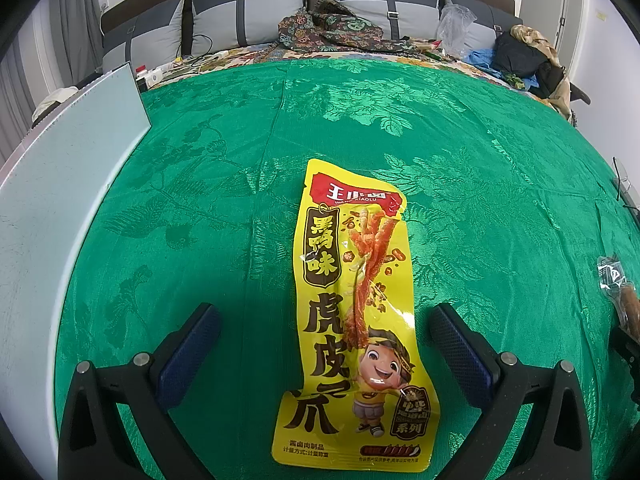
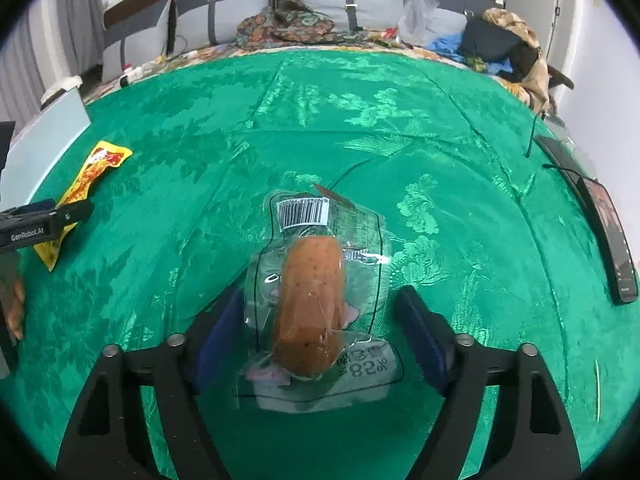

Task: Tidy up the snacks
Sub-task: 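Lift the clear sausage pack with the right gripper and hold it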

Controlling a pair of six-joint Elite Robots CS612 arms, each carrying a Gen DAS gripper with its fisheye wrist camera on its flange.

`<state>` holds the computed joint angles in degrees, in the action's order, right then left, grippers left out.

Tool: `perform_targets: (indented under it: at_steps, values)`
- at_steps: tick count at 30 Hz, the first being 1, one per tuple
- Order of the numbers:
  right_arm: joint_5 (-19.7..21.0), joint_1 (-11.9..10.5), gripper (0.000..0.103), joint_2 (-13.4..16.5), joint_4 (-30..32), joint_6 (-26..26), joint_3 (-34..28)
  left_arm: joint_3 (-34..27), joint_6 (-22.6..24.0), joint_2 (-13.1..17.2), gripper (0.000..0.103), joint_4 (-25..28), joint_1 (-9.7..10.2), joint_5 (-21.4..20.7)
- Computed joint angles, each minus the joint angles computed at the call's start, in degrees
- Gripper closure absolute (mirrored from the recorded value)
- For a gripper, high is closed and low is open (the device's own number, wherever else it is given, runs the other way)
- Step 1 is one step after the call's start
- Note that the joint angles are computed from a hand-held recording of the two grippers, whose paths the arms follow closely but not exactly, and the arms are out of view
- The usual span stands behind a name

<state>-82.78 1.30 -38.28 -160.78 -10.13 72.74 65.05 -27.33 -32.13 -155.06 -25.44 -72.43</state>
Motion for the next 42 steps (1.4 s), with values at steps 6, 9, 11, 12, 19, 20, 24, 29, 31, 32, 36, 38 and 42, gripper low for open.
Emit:
perform_targets:
  at_steps: [6,9,11,12,19,20,24,29,31,32,36,38,42]
  values:
    - [0.04,-0.02,0.018,-0.43,-0.95,0.18,1.18,0.05,0.02,-0.03,0.000,-0.02,0.01,0.00]
    - [0.09,-0.04,0.018,-0.43,-0.92,0.12,1.17,0.05,0.02,-0.03,0.000,-0.03,0.01,-0.01]
    - [0.10,-0.03,0.018,-0.44,-0.94,0.13,1.20,-0.01,0.02,0.01,0.000,-0.01,0.00,0.00]
    - [0.10,-0.03,0.018,-0.43,-0.95,0.13,1.19,0.01,0.02,0.00,0.000,-0.02,0.00,-0.01]
    - [0.13,-0.04,0.018,-0.41,-0.96,0.13,1.18,0.03,0.03,-0.01,0.000,-0.03,0.00,0.00]
    - [0.10,-0.03,0.018,-0.43,-0.98,0.13,1.22,0.02,0.02,0.00,0.000,-0.02,0.00,0.00]
    - [0.12,-0.04,0.018,-0.40,-0.97,0.14,1.16,0.04,0.03,-0.02,0.000,-0.04,0.00,0.00]
    - [0.14,-0.04,0.018,-0.44,-1.04,0.14,1.26,0.08,0.04,-0.04,0.000,-0.07,0.01,-0.01]
    - [0.14,-0.04,0.018,-0.43,-1.05,0.15,1.25,0.03,0.03,-0.01,0.000,-0.05,0.00,-0.01]
    - [0.14,-0.04,0.018,-0.43,-1.05,0.15,1.25,0.03,0.03,-0.01,0.000,-0.05,0.00,-0.01]
    - [0.15,-0.04,0.018,-0.42,-1.05,0.15,1.23,0.01,0.03,0.00,0.000,-0.04,-0.01,0.00]
    - [0.15,-0.04,0.018,-0.42,-1.05,0.15,1.23,0.04,0.04,-0.01,0.000,-0.05,0.00,0.01]
    - [0.16,-0.04,0.018,-0.41,-1.06,0.14,1.22,0.06,0.05,-0.02,0.000,-0.07,0.00,0.00]
